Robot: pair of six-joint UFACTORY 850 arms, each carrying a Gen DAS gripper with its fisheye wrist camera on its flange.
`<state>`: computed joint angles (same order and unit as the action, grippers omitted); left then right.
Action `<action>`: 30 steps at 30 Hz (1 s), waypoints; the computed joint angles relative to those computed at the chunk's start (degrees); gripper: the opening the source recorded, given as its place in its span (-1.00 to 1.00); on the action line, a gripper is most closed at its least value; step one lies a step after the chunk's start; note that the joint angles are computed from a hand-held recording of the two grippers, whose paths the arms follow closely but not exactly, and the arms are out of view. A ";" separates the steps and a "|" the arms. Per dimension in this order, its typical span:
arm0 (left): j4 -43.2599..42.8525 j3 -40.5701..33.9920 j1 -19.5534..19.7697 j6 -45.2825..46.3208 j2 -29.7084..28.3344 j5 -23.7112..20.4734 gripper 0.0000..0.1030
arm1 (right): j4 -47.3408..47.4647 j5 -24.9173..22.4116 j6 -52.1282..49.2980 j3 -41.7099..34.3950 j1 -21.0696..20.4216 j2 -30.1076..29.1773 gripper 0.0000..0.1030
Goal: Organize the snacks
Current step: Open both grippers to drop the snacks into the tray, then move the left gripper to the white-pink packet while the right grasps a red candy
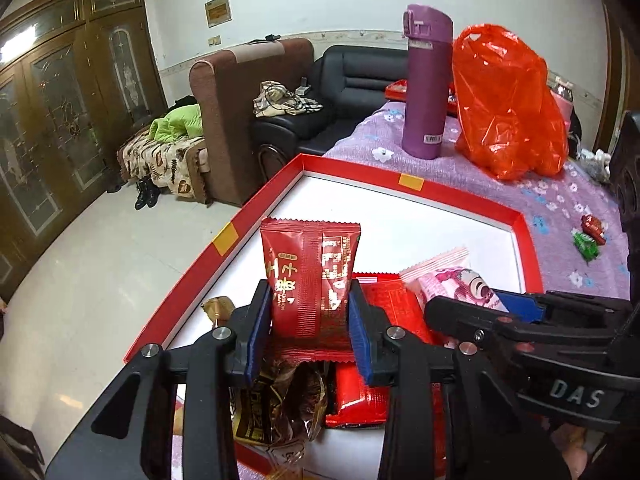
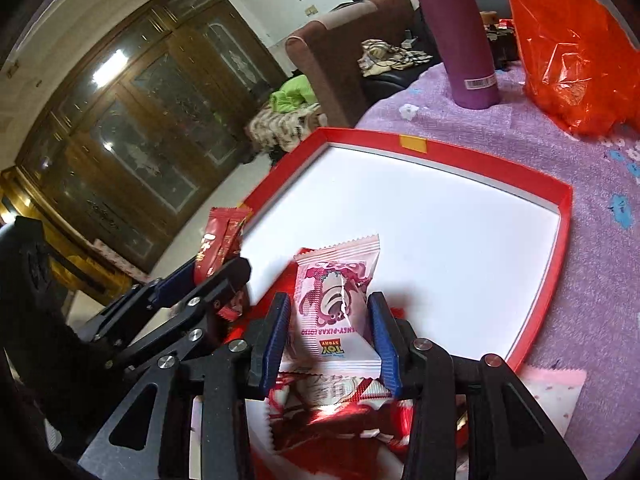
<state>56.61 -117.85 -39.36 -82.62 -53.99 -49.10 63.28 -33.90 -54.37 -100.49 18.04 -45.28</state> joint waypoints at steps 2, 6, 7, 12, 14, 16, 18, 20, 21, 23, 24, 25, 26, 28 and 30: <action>-0.98 -1.85 -0.06 1.63 -1.13 -1.14 -0.25 | -2.83 1.17 3.18 -0.82 0.10 -0.66 -0.14; -2.94 -2.32 -0.04 2.14 -1.10 -1.91 0.01 | 2.15 0.89 1.14 0.05 -1.36 0.02 0.09; -2.49 -2.02 -0.20 1.34 -0.76 -2.17 0.02 | 5.97 1.28 -2.26 1.24 -1.95 0.95 0.15; 2.41 -1.06 -1.81 -1.71 0.69 -3.35 0.22 | 17.12 3.02 -12.14 6.83 -4.87 5.41 0.20; 3.13 -1.24 -2.39 -1.29 0.83 -2.92 0.27 | 19.18 3.24 -13.38 8.42 -6.18 6.62 0.21; 3.57 -1.84 -3.12 0.02 0.67 -2.04 0.39 | 21.02 3.54 -14.50 10.48 -8.10 8.08 0.22; 4.07 -3.31 -4.07 1.79 -0.17 -2.01 0.41 | 23.67 4.15 -16.17 13.03 -10.29 9.81 0.24; 2.90 -5.46 -4.59 4.45 -1.34 -1.57 0.41 | 26.55 4.80 -17.53 15.64 -12.86 11.61 0.28; 2.05 -6.53 -4.79 5.96 -1.93 -1.33 0.41 | 27.83 5.13 -17.95 16.79 -14.07 12.34 0.29; 0.58 -9.06 -5.39 9.56 -3.40 -1.10 0.41 | 30.17 5.57 -18.99 19.24 -16.57 13.82 0.31; 0.05 -10.57 -5.78 11.56 -4.34 -1.18 0.41 | 31.02 5.82 -19.41 20.46 -17.85 14.52 0.33; -0.49 -11.88 -6.07 13.19 -5.09 -1.29 0.41 | 31.42 6.10 -19.42 21.55 -19.05 15.08 0.33; -1.39 -13.43 -6.33 15.27 -5.98 -1.17 0.41 | 31.25 6.03 -19.16 22.53 -20.12 15.71 0.33; -4.08 -16.67 -6.70 20.20 -7.78 -0.70 0.41 | 29.92 6.02 -18.11 23.98 -21.95 16.55 0.34; -6.73 -20.32 -7.15 25.42 -9.85 -0.63 0.41 | 27.00 6.68 -16.18 24.77 -22.97 17.14 0.34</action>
<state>49.88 -138.17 -46.50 -57.20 -63.84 -49.73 90.28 -27.22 -70.56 -75.72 -4.93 -28.14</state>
